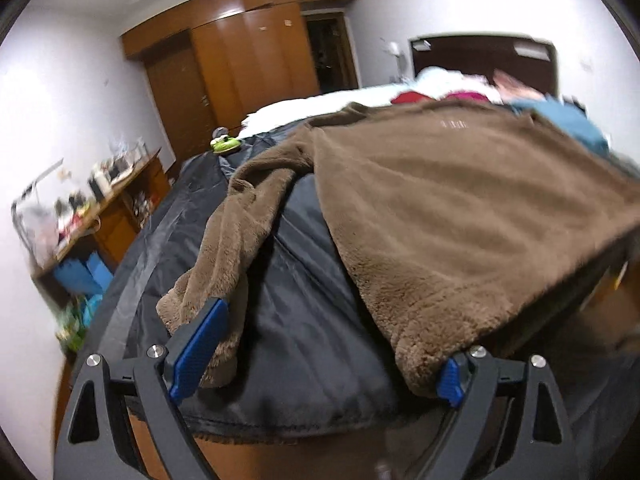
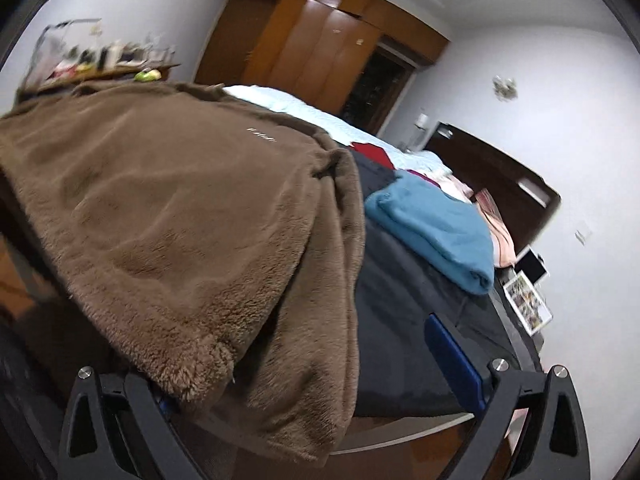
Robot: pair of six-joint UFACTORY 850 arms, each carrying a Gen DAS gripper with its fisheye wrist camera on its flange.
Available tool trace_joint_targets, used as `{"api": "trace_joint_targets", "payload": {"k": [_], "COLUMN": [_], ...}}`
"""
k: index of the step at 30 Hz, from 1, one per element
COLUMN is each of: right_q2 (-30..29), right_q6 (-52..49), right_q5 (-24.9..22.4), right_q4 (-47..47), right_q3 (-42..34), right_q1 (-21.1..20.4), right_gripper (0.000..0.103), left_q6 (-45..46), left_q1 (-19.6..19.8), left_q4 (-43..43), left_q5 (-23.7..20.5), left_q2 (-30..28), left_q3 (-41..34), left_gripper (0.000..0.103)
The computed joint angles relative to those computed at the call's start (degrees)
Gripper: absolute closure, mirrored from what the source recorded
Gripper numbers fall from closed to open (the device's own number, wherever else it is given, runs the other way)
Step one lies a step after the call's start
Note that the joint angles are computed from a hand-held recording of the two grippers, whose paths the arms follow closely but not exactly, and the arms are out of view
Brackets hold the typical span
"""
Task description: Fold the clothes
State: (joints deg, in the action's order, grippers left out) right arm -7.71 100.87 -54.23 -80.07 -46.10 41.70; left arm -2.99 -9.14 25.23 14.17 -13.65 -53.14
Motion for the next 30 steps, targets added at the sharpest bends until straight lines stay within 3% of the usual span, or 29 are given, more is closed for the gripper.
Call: {"api": "trace_joint_targets", "payload": {"k": [5, 8, 11, 16, 19, 24, 27, 30], "right_q2": [1.66, 2.88, 7.24, 13.62, 11.42, 4.94, 2.89, 0.71], "right_q6": [-3.4, -5.14, -0.19, 21.07, 24.58, 24.07, 32.1, 35.69], "right_q5": [1.73, 2.32, 7.4, 20.08, 21.45, 23.75, 28.37, 31.23], "right_q4": [-2.5, -2.52, -4.77, -21.39, -21.88, -20.14, -27.16, -30.15], "right_q3": [2.21, 3.39, 6.13, 9.18, 6.55, 1.05, -0.59, -1.97], "right_q1": [2.52, 3.88, 3.49, 1.35, 0.17, -2.18, -4.76, -6.52], "right_gripper": [0.001, 0.001, 0.001, 0.001, 0.001, 0.001, 0.001, 0.001], "left_q6": [8.03, 4.19, -1.1, -6.31, -8.84, -27.11, -38.31, -43.14], "left_q1": [0.11, 0.87, 1.68, 3.33, 3.99, 2.17, -0.63, -3.45], "left_q4": [-5.77, -0.52, 6.86, 19.81, 23.93, 34.36, 40.46, 42.26], "left_q5": [-1.61, -1.0, 0.85, 7.02, 10.86, 13.98, 11.07, 6.38], "left_q2": [-0.79, -1.22, -0.21, 3.43, 5.99, 6.43, 3.35, -0.69], "left_q3": [0.28, 0.41, 1.7, 5.36, 7.14, 3.8, -0.85, -5.04], "left_gripper": [0.01, 0.011, 0.01, 0.01, 0.01, 0.008, 0.007, 0.007]}}
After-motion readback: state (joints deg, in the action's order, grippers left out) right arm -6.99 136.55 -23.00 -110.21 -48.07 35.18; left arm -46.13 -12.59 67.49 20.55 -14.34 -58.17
